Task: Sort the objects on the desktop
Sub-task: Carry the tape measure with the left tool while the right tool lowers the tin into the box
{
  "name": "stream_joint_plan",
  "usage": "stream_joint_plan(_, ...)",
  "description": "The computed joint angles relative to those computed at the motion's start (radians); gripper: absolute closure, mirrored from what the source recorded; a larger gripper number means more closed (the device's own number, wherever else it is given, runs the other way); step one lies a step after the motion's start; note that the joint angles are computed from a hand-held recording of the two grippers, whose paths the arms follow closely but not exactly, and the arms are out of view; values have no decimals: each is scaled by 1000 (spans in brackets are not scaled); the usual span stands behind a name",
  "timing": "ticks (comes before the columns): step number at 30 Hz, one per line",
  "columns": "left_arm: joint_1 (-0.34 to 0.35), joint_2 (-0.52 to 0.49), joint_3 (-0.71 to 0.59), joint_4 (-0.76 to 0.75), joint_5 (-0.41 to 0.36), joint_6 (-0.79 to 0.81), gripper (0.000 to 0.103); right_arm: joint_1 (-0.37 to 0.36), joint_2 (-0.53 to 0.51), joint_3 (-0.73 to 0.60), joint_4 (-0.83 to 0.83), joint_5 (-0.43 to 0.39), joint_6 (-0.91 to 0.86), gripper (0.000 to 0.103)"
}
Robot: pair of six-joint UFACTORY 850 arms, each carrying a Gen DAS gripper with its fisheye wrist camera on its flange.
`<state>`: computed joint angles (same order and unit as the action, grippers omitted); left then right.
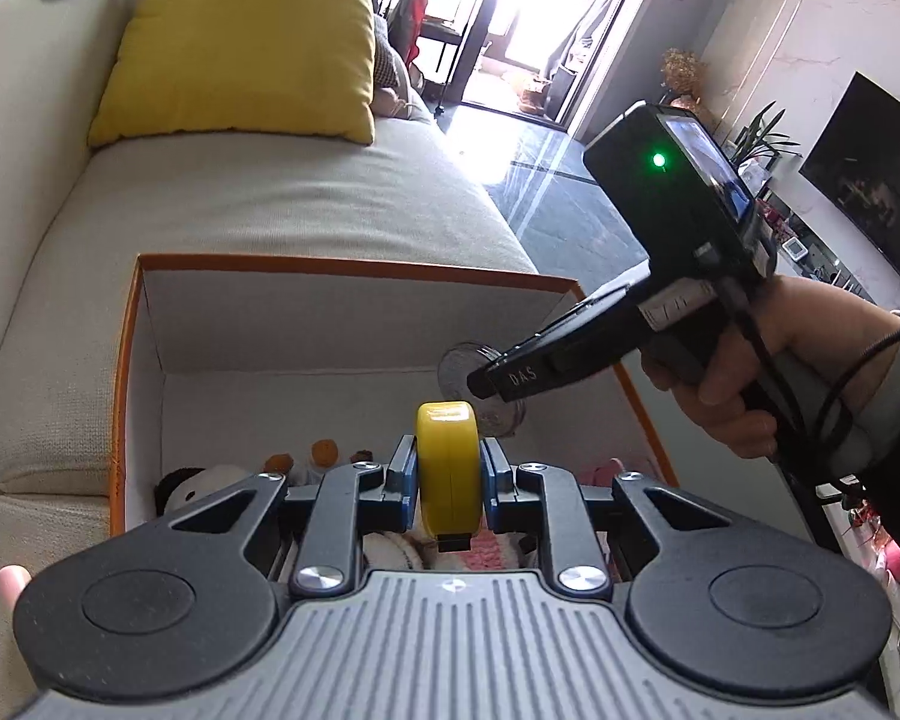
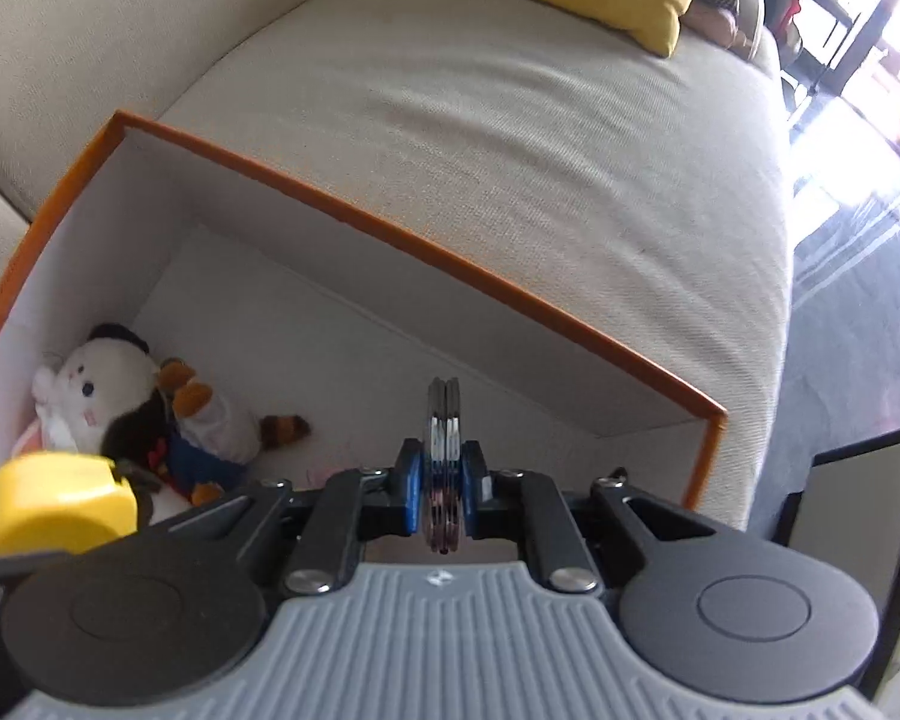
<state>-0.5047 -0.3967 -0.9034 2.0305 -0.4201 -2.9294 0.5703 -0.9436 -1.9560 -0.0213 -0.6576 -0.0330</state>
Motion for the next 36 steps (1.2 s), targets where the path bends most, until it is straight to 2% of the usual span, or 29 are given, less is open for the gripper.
stream_joint_plan(5, 11, -6, 10, 71, 13, -80, 80, -2, -81, -112, -5, -79, 23, 89)
stream_joint_plan(8, 19, -5, 15, 103, 17, -112, 80, -1, -86, -118, -22, -80, 29, 88)
stream_joint_plan(13, 30, -3, 23, 140, 16, -153, 80, 34, -75, -95, -269, -80, 150, 76)
stream_joint_plan(17, 28, 4, 31, 137, 11, -161, 80, 42, -80, -86, -351, -86, 177, 69)
stream_joint_plan(25, 22, 11, 35, 107, 8, -141, 80, 52, -75, -72, -433, -86, 207, 69)
stream_joint_plan(29, 21, 17, 40, 100, 3, -139, 80, 46, -59, -57, -388, -63, 159, 69)
stream_joint_plan(31, 21, 19, 41, 98, 2, -138, 80, 30, -53, -56, -236, -42, 41, 70)
stream_joint_plan(33, 22, 18, 41, 99, 1, -139, 80, 16, -75, -90, -86, -64, -57, 81)
stream_joint_plan(36, 22, 19, 43, 100, 2, -140, 80, 3, -124, -161, 44, -124, -108, 89)
